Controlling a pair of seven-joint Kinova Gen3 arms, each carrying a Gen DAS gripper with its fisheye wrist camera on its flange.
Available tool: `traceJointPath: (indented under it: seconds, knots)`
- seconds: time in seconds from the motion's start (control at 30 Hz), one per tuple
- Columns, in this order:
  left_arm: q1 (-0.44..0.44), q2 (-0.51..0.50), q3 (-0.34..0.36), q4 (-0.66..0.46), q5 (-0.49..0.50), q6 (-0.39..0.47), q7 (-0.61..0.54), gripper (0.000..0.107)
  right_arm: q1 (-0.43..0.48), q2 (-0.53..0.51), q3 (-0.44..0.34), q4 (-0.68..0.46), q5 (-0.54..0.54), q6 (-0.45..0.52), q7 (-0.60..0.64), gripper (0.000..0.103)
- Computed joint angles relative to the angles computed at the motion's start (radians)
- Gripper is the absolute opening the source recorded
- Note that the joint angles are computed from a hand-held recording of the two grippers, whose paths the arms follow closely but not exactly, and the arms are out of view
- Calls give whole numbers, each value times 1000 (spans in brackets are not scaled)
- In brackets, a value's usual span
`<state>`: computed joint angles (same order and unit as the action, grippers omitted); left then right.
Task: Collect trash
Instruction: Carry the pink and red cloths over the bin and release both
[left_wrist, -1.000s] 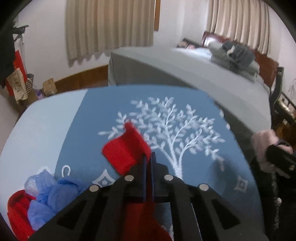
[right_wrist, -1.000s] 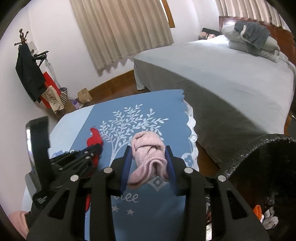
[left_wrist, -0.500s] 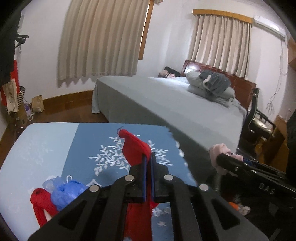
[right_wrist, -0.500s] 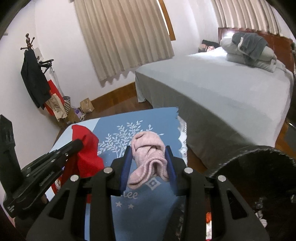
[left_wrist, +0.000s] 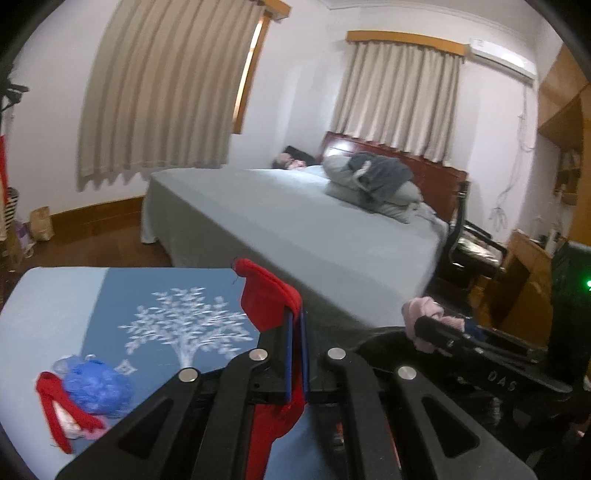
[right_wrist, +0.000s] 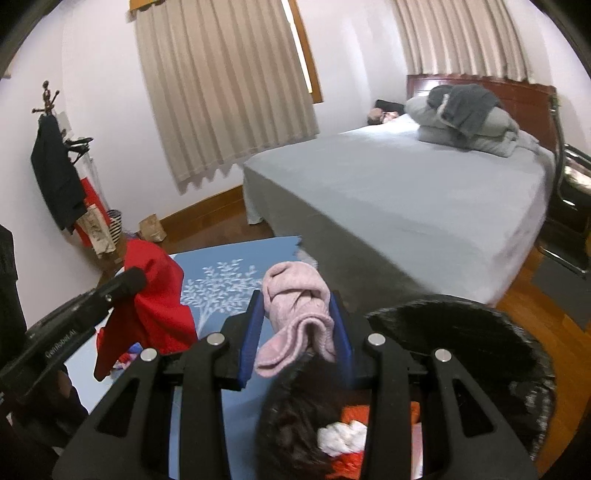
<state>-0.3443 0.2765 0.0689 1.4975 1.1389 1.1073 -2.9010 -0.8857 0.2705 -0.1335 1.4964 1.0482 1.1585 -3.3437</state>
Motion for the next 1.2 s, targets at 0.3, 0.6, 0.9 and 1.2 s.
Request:
traceJointPath:
  seconds: [0.3,0.6,0.9,1.2]
  knots:
    - [60,-63,12,77,44,79,-44,4,-20,-100,-66,116,-8,187,-98,35]
    - [150,-65,13,99,13,112,-13,4,0,-163,-141,229,-64,290,-202,35]
    - [212,-25,32,106,-109,54,33,4,39,-186,-170,321,-100,242,-280,35]
    - [209,-12,45,101,-167,40,77,46,59,-176,-166,345,-118,219,-305,62]
